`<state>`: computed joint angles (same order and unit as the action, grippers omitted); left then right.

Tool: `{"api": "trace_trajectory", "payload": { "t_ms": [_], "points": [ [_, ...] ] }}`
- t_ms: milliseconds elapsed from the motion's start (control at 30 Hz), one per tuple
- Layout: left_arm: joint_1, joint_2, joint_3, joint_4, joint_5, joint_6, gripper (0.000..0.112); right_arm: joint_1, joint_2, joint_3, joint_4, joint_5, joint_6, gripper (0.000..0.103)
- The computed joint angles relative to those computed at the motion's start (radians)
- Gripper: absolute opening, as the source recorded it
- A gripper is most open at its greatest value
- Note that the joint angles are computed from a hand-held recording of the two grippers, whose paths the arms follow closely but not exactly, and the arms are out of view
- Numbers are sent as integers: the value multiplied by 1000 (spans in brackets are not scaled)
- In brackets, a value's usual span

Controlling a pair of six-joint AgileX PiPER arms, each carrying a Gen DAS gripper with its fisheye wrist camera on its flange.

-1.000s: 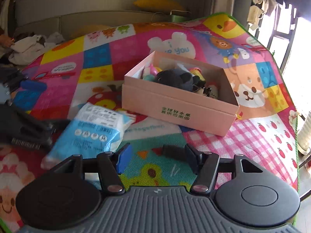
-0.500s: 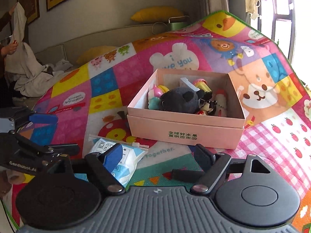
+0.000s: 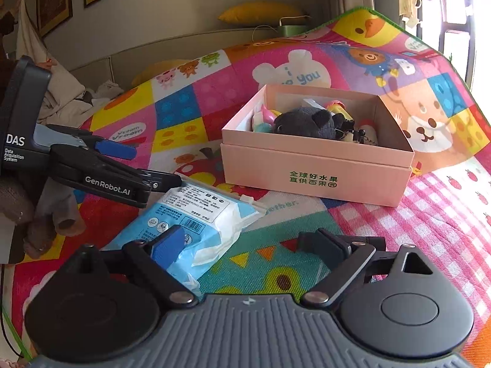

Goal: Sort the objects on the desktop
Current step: 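Lower the left tool to the blue wet-wipes packet while the right tool holds the tube, then grasp and lift the blue wet-wipes packet with the left tool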

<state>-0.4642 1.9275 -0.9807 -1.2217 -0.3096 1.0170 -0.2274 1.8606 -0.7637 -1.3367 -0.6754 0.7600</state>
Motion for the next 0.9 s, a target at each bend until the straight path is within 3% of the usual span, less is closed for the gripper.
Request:
{"api": "trace_trajectory", "payload": {
  "t_ms": [233,367,433,767,900],
  "points": [
    [10,31,-36,-22,15,38,102,10,23,1,65,-6,-42,98],
    [-13,58,-60,-180,-41,207,102,10,29,-1,65,-10,-41,99],
    [9,52,-55,-176,1,177,102,11,29,4,72,-8,-52,99],
    [-4,-81,54,-76,-88,18,101,-49,-12,33,117,-68,-130,99],
    [-22,-139,100,-24,-84,-58,101,-68,-11,-2,157,-4,-109,99]
  ]
}}
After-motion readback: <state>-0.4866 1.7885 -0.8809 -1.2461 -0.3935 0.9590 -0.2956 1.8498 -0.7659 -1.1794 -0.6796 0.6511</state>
